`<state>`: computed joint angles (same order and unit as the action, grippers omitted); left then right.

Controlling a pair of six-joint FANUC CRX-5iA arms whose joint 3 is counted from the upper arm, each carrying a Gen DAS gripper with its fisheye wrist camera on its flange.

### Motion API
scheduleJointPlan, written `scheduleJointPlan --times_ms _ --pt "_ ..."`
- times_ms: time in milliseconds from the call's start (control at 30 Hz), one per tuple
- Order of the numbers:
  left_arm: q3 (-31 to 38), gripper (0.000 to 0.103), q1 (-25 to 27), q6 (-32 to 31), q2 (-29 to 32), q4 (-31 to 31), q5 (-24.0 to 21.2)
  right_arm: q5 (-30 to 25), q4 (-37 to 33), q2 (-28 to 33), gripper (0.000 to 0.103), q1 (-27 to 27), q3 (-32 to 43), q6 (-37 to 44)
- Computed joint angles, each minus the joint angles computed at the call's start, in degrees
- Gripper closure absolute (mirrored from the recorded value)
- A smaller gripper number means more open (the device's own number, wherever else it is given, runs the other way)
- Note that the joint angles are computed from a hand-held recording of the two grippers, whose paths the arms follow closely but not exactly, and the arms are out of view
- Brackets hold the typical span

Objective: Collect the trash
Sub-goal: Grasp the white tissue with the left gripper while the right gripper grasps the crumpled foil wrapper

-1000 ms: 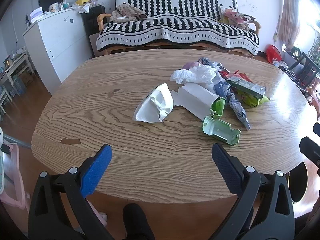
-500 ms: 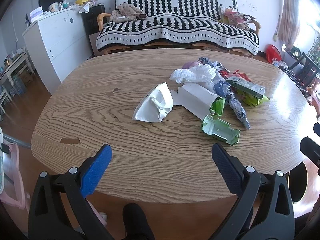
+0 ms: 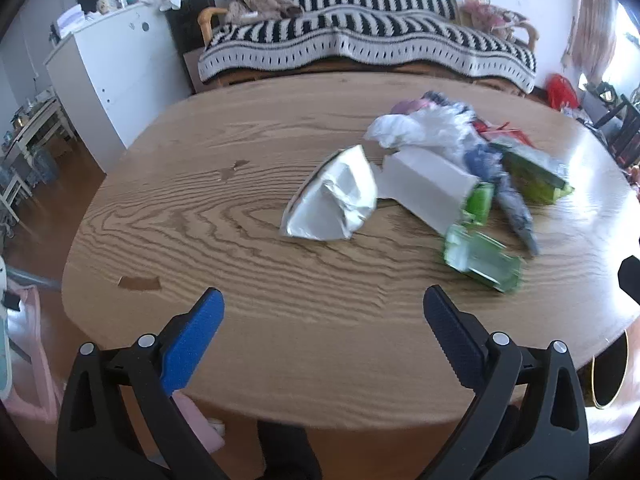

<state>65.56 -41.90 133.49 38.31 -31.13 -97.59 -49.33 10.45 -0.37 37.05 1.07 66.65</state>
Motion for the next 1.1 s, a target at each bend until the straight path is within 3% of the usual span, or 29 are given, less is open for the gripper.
scheduleJointPlan --times_ms 200,333,500,567,600,633,767,1100 --pt "-3.37 0.006 4.73 -0.13 0.16 3.84 4.73 -4.77 -4.18 10.15 0.011 -2.56 9.54 2.86" --pt "-4.15 0.006 6.83 -2.97 1.48 7.59 8.38 -5.67 -3.7 14.77 0.021 -2.92 12.85 3.71" --pt "-3.96 0.006 7.41 -5.68 2.58 7.58 11.23 -6.64 -4.21 19.26 0.034 -3.83 16.34 4.46" --pt "-3.95 0.007 7.62 -5.54 2.64 6.92 11.17 -7.36 -3.96 20.27 0.043 -3.86 17.02 4.65" --pt "-4.44 0.012 7.85 -5.45 2.33 7.08 11.5 -7.68 -4.57 20.71 0.058 -4.04 17.54 5.19" --pt "-4.84 0.025 8.21 -5.38 2.01 7.51 11.71 -6.82 -3.3 20.36 0.079 -3.7 16.62 4.81" --pt "-8.97 0.056 9.54 -4.59 -1.15 10.65 14.15 -7.51 -5.55 19.34 0.08 -4.0 16.99 7.12" --pt "-10.8 0.056 7.54 -3.81 -5.33 8.34 15.54 -3.69 -6.97 10.28 0.081 -3.82 11.83 9.3"
